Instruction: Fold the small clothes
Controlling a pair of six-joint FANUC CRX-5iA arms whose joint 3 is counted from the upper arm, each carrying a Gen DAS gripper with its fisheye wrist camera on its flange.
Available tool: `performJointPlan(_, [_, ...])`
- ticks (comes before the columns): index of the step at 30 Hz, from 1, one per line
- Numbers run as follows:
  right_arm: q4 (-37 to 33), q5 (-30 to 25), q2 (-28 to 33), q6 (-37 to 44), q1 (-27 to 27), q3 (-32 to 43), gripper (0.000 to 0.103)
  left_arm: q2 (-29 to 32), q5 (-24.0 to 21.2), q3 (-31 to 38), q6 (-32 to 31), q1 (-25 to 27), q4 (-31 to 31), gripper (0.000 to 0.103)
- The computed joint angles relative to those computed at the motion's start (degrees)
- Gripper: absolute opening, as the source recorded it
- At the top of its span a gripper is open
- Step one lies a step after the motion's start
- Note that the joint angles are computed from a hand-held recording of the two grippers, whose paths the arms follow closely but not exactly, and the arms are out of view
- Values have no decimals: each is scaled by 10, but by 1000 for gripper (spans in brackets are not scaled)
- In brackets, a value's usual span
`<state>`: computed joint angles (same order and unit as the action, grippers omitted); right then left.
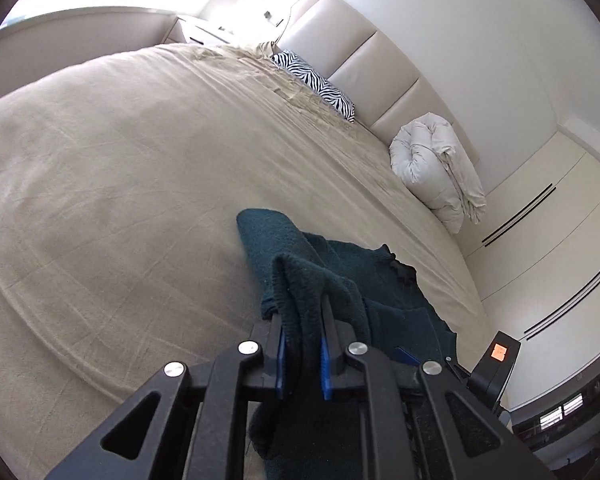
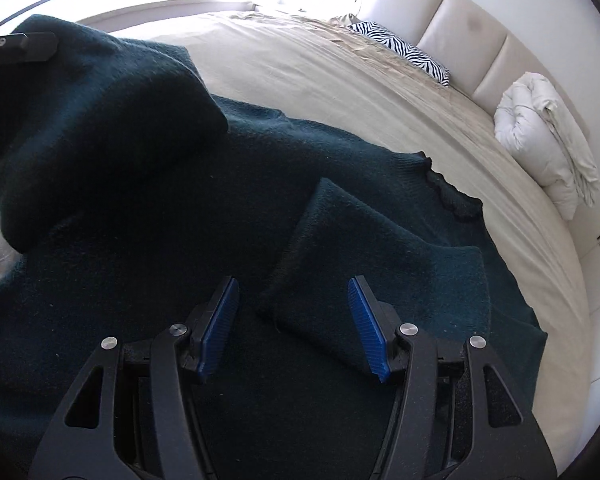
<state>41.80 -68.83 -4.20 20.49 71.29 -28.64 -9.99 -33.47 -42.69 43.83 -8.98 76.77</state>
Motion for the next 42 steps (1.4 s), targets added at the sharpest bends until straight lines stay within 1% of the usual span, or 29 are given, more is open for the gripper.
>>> performJointPlan(2, [-14,2,10,-3,-10,9,55,25,-52,1,3,23,27,14])
performJointPlan(4, [-40,25,3,-16,-32,12,54,35,-82,-3,-5,38,50,14])
performJointPlan(6, [-61,42,-5,-22,-53,15,36,43,-110,-6,-7,50,62,14])
performJointPlan(7, [-69,49,-6,-16,-60,19,33,47,-119,-4,0,55,54,14])
performJointPlan(9, [-77,60,-3,-13,-66,25,16,51,-126,1,12,62,37,14])
performJointPlan(11, [-71,59,5,-21,-65,33,12,56,-135,4,19,68,27,15])
performJointPlan(13, [-67,72,6,-32,-66,37,11,62,-148,0,9,71,47,15])
performJointPlan(15, [-66,97,3,-48,-70,41,10,69,-158,-4,1,73,66,15])
performJointPlan(17, [-76,134,0,-60,-82,47,10,73,-162,-8,-5,73,83,15])
performJointPlan(18, [-80,154,1,-62,-89,50,7,75,-164,-9,-8,73,90,15])
performJointPlan(19, [-81,169,4,-61,-94,55,1,76,-167,-10,-11,74,94,15])
performJointPlan(22, [-108,196,27,-26,-105,80,1,74,-170,-13,-12,79,88,15])
performJointPlan(23, [-123,193,39,-11,-109,92,1,72,-173,-15,-12,83,85,15])
performJointPlan(24, [-132,188,46,-9,-108,98,2,71,-175,-15,-13,83,85,15])
performJointPlan(25, [-137,197,40,-20,-106,93,3,70,-177,-17,-19,83,88,16])
performJointPlan(26, [-136,216,21,-48,-98,76,3,70,-178,-16,-21,83,90,18])
performJointPlan(27, [-132,241,2,-71,-99,57,4,70,-178,-17,-23,82,93,23])
performJointPlan(28, [-115,251,-14,-102,-99,40,5,71,-180,-18,-25,81,99,35])
performJointPlan(29, [-91,256,-27,-130,-96,25,8,73,-180,-18,-24,77,106,44])
performJointPlan(30, [-74,264,-39,-144,-93,12,13,74,-181,-17,-20,75,107,61])
performJointPlan(31, [-70,274,-49,-142,-92,4,18,74,-178,-16,-14,72,104,73])
performJointPlan(32, [-69,280,-54,-135,-91,1,35,71,-171,-13,-5,70,94,76])
performJointPlan(33, [-63,279,-55,-133,-85,0,60,67,-163,-11,7,70,79,79])
performJointPlan(34, [-42,282,-58,-145,-78,-8,67,62,-158,-11,10,68,71,80])
performJointPlan(35, [-13,288,-63,-163,-72,-22,69,56,-155,-14,10,65,70,81])
performJointPlan(36, [-2,295,-64,-161,-72,-29,69,52,-155,-16,11,63,66,83])
performJointPlan(38, [-7,275,-60,-154,-59,-26,69,44,-153,-25,11,58,70,83])
performJointPlan(40, [-11,264,-54,-137,-43,-21,69,42,-155,-42,-3,50,116,83])
performJointPlan(42, [-9,249,-41,-100,-23,-11,69,46,-164,-47,2,55,129,83])
